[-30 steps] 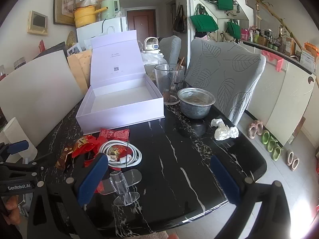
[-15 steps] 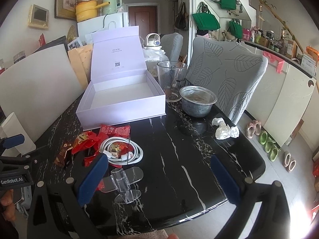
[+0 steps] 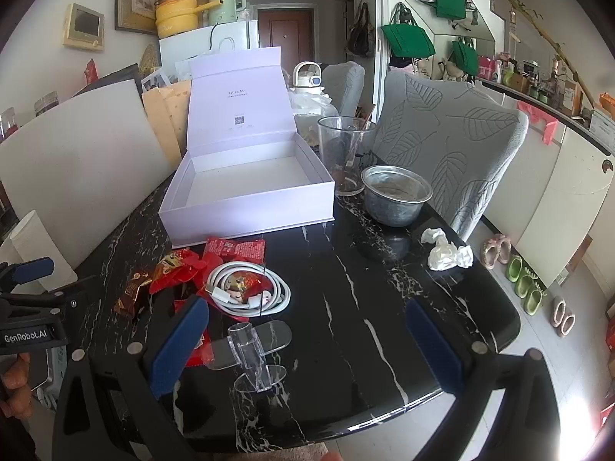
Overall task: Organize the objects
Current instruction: 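Move the left gripper toward the brown chocolate packet on the table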
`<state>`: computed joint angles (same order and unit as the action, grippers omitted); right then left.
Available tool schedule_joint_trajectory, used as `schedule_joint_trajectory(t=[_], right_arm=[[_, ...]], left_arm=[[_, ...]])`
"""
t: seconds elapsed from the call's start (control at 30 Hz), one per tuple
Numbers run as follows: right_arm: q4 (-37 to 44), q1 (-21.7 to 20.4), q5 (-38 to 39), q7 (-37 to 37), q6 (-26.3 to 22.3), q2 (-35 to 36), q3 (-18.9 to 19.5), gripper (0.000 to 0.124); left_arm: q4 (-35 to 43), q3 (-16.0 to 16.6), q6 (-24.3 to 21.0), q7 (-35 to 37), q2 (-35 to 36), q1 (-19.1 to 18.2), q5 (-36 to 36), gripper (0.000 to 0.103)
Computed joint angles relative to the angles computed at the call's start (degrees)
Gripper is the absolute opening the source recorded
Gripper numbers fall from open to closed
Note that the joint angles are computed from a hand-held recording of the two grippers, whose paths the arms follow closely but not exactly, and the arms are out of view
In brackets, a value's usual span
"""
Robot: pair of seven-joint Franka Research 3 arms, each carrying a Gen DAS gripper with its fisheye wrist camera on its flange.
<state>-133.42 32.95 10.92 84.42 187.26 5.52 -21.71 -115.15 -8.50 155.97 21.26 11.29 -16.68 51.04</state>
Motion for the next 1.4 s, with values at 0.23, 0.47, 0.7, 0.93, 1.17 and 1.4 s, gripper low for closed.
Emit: schedule_joint_trajectory(t=[0.23, 0.47, 0.7, 0.93, 1.17, 1.4], right_arm=[[0.59, -4.43, -1.78, 1.18, -0.79, 0.06, 4.39, 0.103], [0.84, 2.33, -6.31, 4.36, -0.93, 0.38, -3.07, 0.103], [1.02, 6.49, -13.20, 10.80, -1.68, 0.14, -8.60, 0.103], [1.12, 7.55, -20.57, 17.03, -2.73, -0.37, -10.94, 0.103], [0.39, 1.96, -24.45, 19.31, -2.88, -0.77, -5.89, 0.103], [-0.94, -5.20, -26.85, 20.45, -2.46, -0.74, 1.03, 0.103]], left_arm=[[0.22, -0.02, 0.02, 0.62, -0.04, 0.28, -0.77, 0.103], [1.57, -0.01, -1.84, 1.90, 0.50, -0.05, -0.82, 0.103], [2.15, -0.31, -2.63, 2.63, 0.34, -0.27, -1.12, 0.103], [2.71, -0.56, -3.33, 3.94, 0.54, -0.66, -1.73, 0.103], [2.38, -0.57, -3.67, 3.81, 0.93, -1.00, -1.72, 0.103], [1.05, -0.72, -4.09, 4.50, 1.14, -0.94, -4.20, 0.103]])
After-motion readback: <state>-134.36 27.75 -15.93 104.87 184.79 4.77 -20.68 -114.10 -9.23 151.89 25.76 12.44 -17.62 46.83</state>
